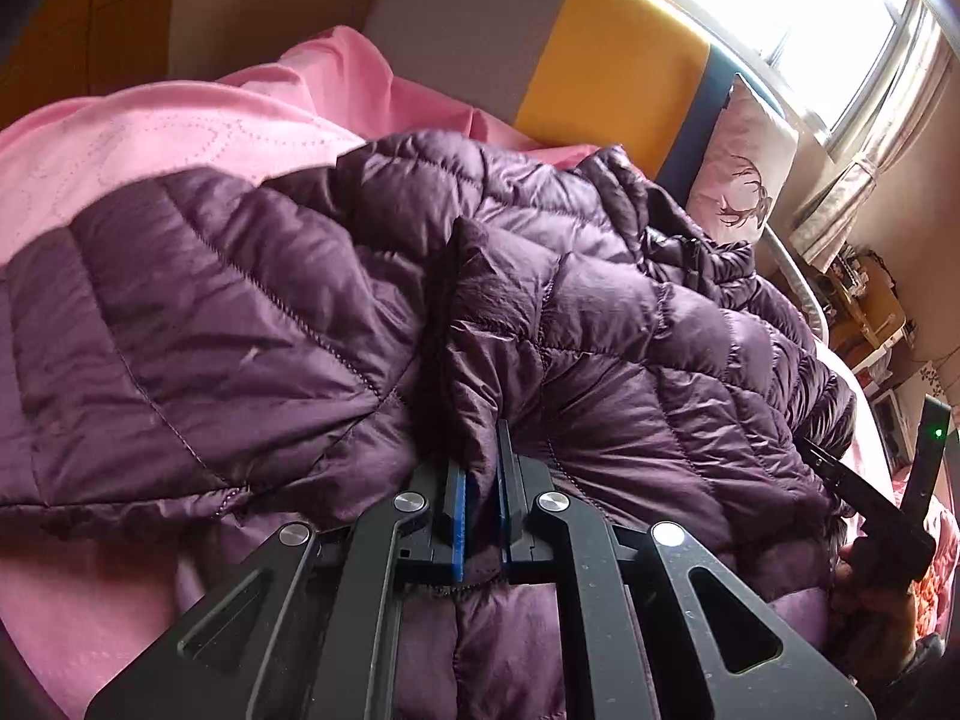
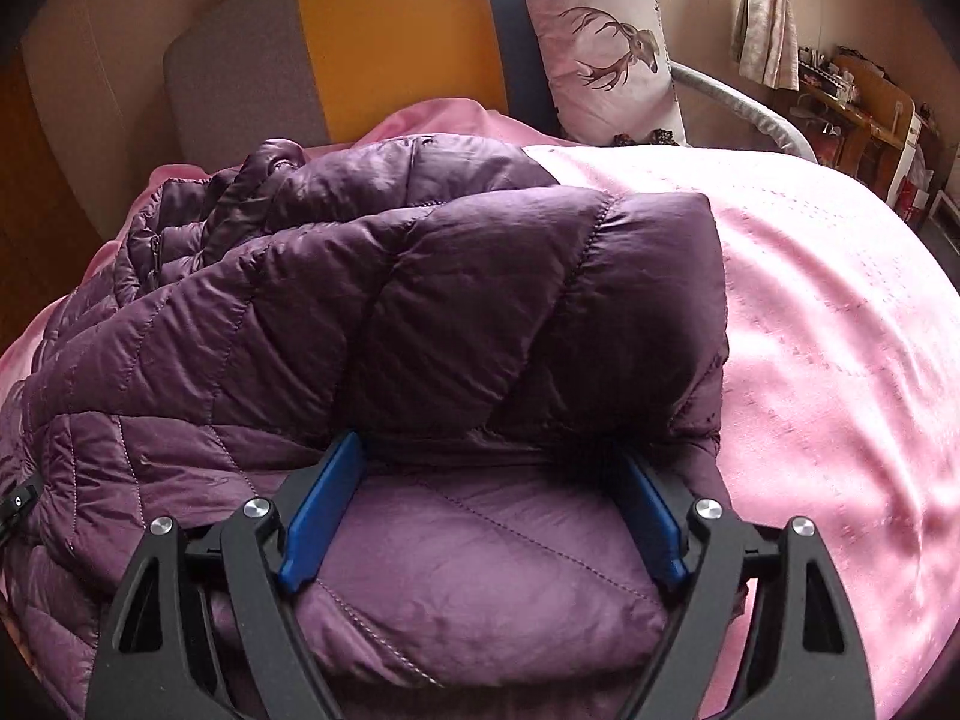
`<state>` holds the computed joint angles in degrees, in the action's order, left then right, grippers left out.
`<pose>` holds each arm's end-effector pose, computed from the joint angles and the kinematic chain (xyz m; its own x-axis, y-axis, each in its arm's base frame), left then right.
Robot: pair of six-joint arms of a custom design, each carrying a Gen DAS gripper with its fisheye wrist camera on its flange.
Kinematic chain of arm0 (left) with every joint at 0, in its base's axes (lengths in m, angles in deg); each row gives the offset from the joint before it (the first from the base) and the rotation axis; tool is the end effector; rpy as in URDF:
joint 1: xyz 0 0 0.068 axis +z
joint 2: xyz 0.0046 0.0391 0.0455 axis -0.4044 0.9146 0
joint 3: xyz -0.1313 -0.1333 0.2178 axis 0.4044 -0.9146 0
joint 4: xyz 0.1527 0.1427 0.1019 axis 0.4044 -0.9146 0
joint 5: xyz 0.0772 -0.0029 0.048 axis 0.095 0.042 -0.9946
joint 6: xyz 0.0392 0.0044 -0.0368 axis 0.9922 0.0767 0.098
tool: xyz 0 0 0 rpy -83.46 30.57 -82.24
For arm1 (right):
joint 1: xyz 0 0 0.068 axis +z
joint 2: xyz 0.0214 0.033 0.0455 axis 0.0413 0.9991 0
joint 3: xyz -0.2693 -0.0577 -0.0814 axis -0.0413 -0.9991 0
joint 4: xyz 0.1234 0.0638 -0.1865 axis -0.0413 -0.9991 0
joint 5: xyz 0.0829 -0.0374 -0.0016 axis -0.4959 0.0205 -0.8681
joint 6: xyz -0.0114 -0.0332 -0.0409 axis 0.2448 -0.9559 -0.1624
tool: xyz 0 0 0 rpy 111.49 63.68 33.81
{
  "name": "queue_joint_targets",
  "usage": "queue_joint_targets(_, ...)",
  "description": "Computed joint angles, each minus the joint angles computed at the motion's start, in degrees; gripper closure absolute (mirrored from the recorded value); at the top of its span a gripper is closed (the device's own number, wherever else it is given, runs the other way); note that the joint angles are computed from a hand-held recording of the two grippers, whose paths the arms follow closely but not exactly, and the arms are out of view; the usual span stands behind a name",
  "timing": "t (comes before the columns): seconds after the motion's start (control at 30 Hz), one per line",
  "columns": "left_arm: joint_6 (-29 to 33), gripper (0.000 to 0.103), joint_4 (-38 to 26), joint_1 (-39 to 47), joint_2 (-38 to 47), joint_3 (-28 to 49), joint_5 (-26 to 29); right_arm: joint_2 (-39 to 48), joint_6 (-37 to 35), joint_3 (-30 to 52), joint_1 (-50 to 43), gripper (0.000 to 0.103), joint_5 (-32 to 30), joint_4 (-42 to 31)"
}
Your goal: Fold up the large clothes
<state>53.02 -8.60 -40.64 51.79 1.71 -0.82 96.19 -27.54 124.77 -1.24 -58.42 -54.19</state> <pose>0.3353 -0.1130 0.2132 -0.8194 0.1055 -0.5634 0.3443 0.8764 -0.3368 0.2239 -0.0219 0.1919 -0.6615 0.4637 -0.5894 0.5202 0.8498 0.0848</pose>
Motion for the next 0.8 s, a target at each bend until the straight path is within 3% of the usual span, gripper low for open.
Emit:
queue_joint_targets(0.2,-1.2,0.089,-1.8,0.4,-1.3,0.6,-0.4,-0.8,-0.3,-0.1,0.3,0.019,0.6,-0.6)
queue_joint_targets(0.33,-3.9,0.053,0.5,0.6,-9.4,-3.8,-5.8,-0.4,-0.1,1.2,1.5,0.015,1.8,-2.1)
queue_joint_targets(0.4,-4.1,0.052,2.4,0.5,-13.4,-5.9,-6.6,-0.1,0.2,1.6,2.5,0.014,2.9,-2.8)
queue_joint_targets(0.5,-1.0,0.052,0.6,-1.7,-12.7,-3.6,-5.8,-0.1,0.4,1.5,2.6,0.013,2.9,-2.6)
queue_joint_targets(0.67,0.4,0.060,-5.5,-5.7,-2.0,4.1,-9.1,0.2,0.5,1.5,3.1,0.013,3.3,-2.6)
queue_joint_targets(0.8,0.9,0.060,-1.7,-5.7,0.1,2.2,-9.5,0.4,0.8,2.2,3.6,0.013,4.0,-3.6)
